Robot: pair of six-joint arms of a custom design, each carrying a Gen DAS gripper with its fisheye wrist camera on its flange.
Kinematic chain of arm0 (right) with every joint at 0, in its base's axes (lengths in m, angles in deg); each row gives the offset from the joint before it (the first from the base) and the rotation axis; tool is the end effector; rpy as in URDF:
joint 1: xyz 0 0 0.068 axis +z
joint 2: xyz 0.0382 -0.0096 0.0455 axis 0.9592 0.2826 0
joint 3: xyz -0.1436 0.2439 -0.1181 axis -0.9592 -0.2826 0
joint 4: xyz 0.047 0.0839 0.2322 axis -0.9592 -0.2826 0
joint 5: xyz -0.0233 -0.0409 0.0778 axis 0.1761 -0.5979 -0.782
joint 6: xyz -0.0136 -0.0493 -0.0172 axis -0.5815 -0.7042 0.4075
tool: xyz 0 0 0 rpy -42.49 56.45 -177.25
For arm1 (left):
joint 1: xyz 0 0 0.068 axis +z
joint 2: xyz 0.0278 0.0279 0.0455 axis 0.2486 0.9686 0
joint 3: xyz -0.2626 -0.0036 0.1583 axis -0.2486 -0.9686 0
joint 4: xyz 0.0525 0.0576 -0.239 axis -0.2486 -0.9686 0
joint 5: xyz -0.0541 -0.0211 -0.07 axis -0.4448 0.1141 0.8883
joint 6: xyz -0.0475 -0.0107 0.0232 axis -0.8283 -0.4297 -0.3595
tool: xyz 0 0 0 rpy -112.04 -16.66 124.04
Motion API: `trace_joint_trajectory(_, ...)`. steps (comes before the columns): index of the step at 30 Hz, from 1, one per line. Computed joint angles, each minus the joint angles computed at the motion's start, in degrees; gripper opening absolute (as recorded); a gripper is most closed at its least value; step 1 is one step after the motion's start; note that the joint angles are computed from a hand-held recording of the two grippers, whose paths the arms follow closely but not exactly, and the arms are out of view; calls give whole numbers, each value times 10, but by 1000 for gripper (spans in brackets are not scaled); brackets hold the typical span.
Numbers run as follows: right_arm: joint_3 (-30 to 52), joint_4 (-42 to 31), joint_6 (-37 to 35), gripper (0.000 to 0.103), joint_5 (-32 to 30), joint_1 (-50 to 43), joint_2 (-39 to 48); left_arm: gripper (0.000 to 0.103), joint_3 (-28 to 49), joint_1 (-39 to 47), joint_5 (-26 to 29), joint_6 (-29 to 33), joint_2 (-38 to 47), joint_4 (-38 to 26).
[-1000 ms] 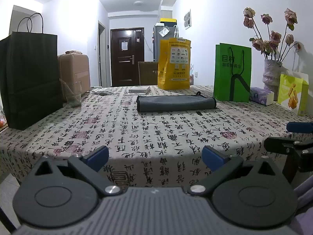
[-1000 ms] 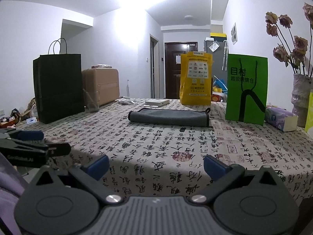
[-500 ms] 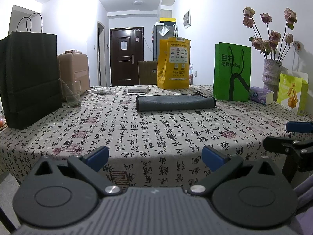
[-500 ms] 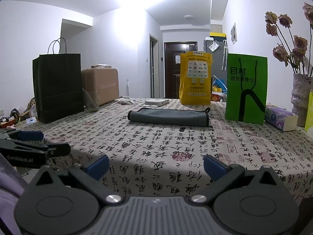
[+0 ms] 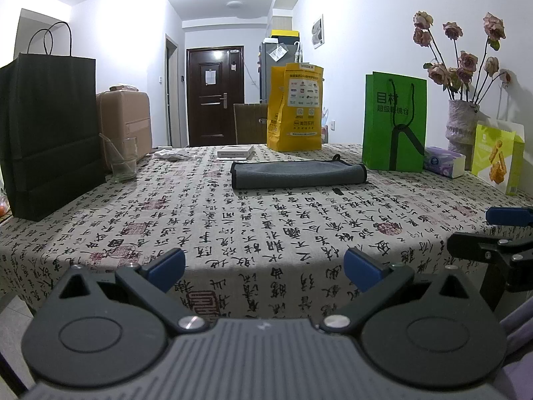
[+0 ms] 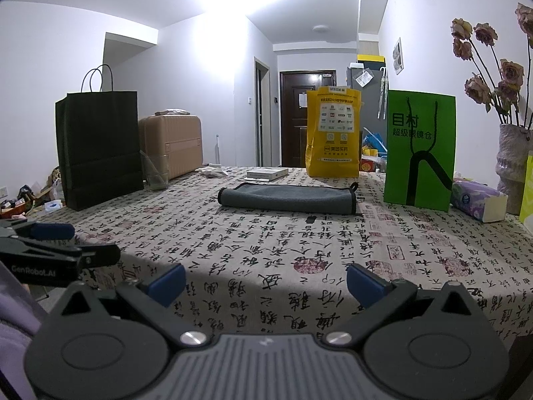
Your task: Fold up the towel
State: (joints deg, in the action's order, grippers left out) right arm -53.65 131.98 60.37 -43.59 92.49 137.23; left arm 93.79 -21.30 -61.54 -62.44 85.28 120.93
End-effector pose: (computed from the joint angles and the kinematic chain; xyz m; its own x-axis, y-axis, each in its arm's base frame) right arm 0.2529 0.0829 0.1078 -0.3486 -0.0251 -0.9369 -0.2056 0.9773 0.0503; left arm 0.2734 -0.1791 0.1061 -0.3518 0.0919 -0.9316 0.1964 0.9803 0.0225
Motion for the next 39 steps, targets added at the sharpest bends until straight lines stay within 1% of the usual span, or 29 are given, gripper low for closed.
trace_joint_trajectory(39,9,-13,1,103,-1,-3,1,103,0,3,-5,6,-4,0)
